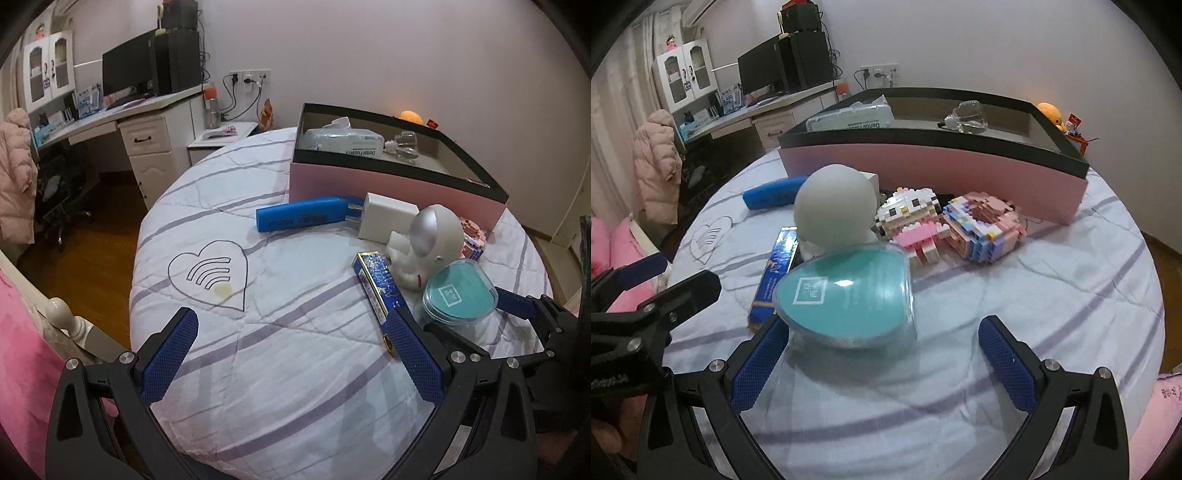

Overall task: Organize rigid objects
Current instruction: 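Grasp the blue toothpaste box with the left tool while the right tool grasps the teal case, then place both held items into the pink box and open both tools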

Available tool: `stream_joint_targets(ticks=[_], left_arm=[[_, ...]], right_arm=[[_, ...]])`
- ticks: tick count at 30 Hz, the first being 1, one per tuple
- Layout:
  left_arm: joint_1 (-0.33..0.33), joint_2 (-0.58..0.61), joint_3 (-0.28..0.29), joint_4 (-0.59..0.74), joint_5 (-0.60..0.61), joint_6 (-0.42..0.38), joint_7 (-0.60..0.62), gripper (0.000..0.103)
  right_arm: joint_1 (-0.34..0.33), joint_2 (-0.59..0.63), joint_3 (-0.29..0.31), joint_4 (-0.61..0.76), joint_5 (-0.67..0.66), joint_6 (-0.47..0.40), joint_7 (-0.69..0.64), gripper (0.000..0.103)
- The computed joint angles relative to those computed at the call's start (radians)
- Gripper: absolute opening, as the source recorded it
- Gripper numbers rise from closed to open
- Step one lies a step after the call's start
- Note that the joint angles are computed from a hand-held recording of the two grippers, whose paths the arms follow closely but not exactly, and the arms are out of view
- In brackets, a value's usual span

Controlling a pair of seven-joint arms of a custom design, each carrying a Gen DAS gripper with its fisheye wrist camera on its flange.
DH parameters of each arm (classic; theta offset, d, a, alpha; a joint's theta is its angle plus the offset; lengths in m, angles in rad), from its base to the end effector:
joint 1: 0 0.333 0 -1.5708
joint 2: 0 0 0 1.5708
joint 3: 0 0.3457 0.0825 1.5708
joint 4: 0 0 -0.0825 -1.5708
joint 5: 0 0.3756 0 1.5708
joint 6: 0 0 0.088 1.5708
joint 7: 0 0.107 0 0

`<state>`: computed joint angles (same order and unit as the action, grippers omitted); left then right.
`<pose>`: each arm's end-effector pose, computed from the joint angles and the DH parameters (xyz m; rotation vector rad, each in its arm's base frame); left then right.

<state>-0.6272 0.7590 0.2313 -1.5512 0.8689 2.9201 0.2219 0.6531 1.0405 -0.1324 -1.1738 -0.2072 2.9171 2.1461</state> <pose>0.6549 -0.3679 0.2844 -1.8175 1.7497 -0.7623 0.6860 0.4597 0.2537 -1.9410 1.5262 -0.4656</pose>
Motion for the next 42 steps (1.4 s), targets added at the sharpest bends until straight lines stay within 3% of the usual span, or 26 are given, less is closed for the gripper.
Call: stream_joint_targets(ticks=[4, 5, 6, 7, 8, 10, 14, 18, 20, 22, 23, 25, 27, 31, 42], left_arm=[[0.014, 0.016, -0.023, 0.032, -0.022, 0.0, 0.04, 0.103], [0.017, 0.018, -0.03, 0.04, -0.03, -0.003, 0.056, 0.103], [0.022, 0.024, -0.042, 0.051, -0.04, -0.006, 0.08, 0.103], [0.023, 0.026, -0.046, 0.055, -0.048, -0.005, 0.094, 0.103], [0.024, 0.032, -0.052, 0.065, -0.058, -0.009, 0.111, 0.103], [0.034, 0.055, -0.078, 0.102, -0.09, -0.031, 0.166, 0.103], [0.059, 0.103, -0.13, 0.178, -0.178, -0.082, 0.272, 0.103], [0.126, 0.173, -0.23, 0.274, -0.316, -0.133, 0.421, 0.103], [0.084, 0.191, -0.169, 0.3, -0.316, -0.149, 0.407, 0.098], [0.05, 0.182, -0.116, 0.282, -0.304, -0.133, 0.369, 0.074], [0.047, 0.176, -0.106, 0.267, -0.3, -0.118, 0.361, 0.069], [0.038, 0.16, -0.083, 0.234, -0.289, -0.089, 0.341, 0.04], [0.044, 0.143, -0.076, 0.199, -0.286, -0.056, 0.333, 0.02], [0.1, 0.113, -0.116, 0.116, -0.337, 0.08, 0.37, 0.02], [-0.018, 0.058, 0.032, 0.018, -0.405, 0.142, 0.382, 0.02]], right_arm=[[-0.014, 0.007, 0.016, 0.016, 0.01, -0.006, -0.009, 0.099], [-0.005, 0.007, -0.001, 0.015, 0.01, -0.007, 0.006, 0.09], [0.013, 0.002, -0.032, 0.004, 0.005, -0.008, 0.034, 0.075], [0.041, -0.007, -0.081, -0.015, -0.008, -0.012, 0.075, 0.07], [0.046, -0.019, -0.095, -0.043, -0.016, 0.001, 0.099, 0.07], [0.023, -0.05, -0.069, -0.108, -0.021, 0.062, 0.097, 0.07], [0.063, -0.072, -0.125, -0.162, -0.042, 0.083, 0.126, 0.07], [0.098, -0.072, -0.176, -0.176, -0.06, 0.084, 0.164, 0.07], [0.119, -0.076, -0.205, -0.19, -0.072, 0.082, 0.189, 0.07], [0.132, -0.087, -0.223, -0.215, -0.083, 0.09, 0.215, 0.07], [0.135, -0.095, -0.227, -0.23, -0.087, 0.097, 0.225, 0.07], [0.137, -0.107, -0.23, -0.252, -0.092, 0.104, 0.237, 0.07], [0.133, -0.112, -0.225, -0.26, -0.095, 0.108, 0.24, 0.07], [0.115, -0.12, -0.197, -0.265, -0.095, 0.119, 0.228, 0.07], [0.126, -0.16, -0.208, -0.313, -0.068, 0.164, 0.201, 0.07]])
